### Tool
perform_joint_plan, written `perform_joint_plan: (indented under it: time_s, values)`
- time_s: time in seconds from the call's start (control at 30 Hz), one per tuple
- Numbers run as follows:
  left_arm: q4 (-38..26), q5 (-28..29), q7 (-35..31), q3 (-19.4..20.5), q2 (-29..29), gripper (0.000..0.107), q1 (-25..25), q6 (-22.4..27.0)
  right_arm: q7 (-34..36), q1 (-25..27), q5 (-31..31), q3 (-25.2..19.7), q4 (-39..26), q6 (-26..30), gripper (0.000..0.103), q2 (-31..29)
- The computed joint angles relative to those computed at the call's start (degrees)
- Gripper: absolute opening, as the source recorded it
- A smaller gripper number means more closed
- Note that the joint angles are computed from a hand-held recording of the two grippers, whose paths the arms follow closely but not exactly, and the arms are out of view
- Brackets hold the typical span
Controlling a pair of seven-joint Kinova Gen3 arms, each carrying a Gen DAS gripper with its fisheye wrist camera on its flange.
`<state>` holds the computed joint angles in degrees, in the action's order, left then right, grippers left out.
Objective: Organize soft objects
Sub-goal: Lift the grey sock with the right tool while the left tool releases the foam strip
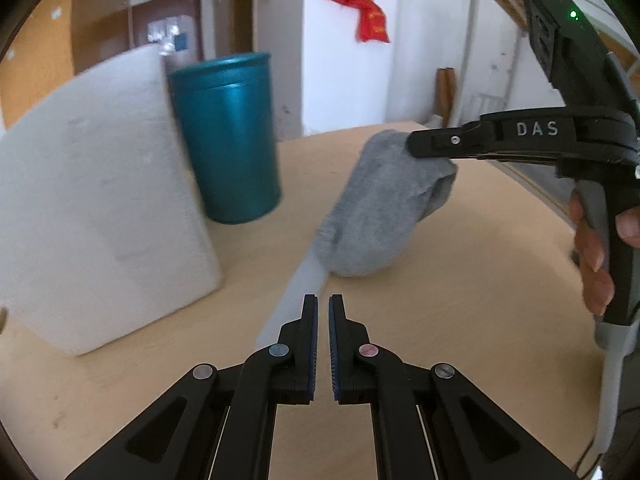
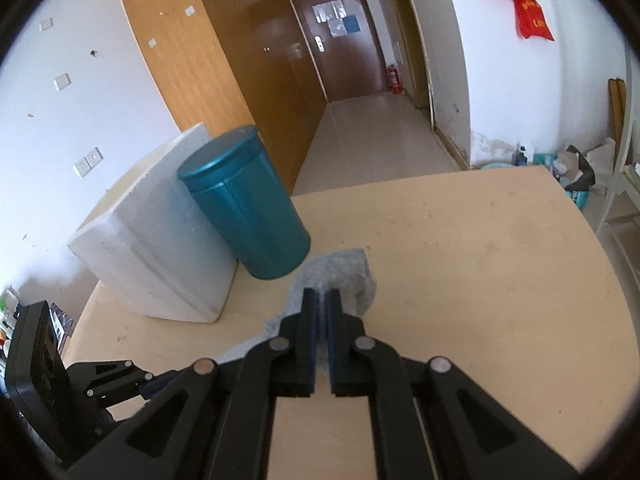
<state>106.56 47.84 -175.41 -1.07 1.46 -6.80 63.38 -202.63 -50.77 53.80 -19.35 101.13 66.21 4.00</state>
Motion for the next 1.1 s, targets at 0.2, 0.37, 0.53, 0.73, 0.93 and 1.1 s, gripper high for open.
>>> perform_joint_plan:
  time_s: [0.2,0.37,0.53,0.73,0.93,1.1]
  values:
    - [-0.88,-0.47,0.11,1.06,1.35,0.006,0.75,-0.33,-1.08,0.21,-0.09,-0.42,1.02,0.14,0.006,-1.0]
    - [0.84,-1.99,0.32,1.66,0.15,0.006,2.07,-4.59,-0.63,0.67,-0.4,-0.66,1.52,-0.45,0.006,-1.37]
    - [2.08,-1.22,-0.84,1.47,-1.18,0.007,2.97,-5.98,0.34,1.45,-1.18,-0.67,1.78,-1.52,0.006,-1.54]
    - [3.96,0.78,-2.53,0.57,-2.62,0.056,3.39,-7.84,0.64,1.81,-1.32,-0.88,1.98,-2.04,0.006,-1.72]
    - [3.75,2.71,-2.78,0.07,-2.38,0.076,3.73,-8.22,0.95,1.95,-1.4,-0.91,2.0,-2.32,0.006,-1.79]
    - [1.33,-0.95,2.38,1.51,-0.39,0.076,4.53,-8.18,0.71,2.03,-1.4,-1.05,2.32,-2.29,0.006,-2.02]
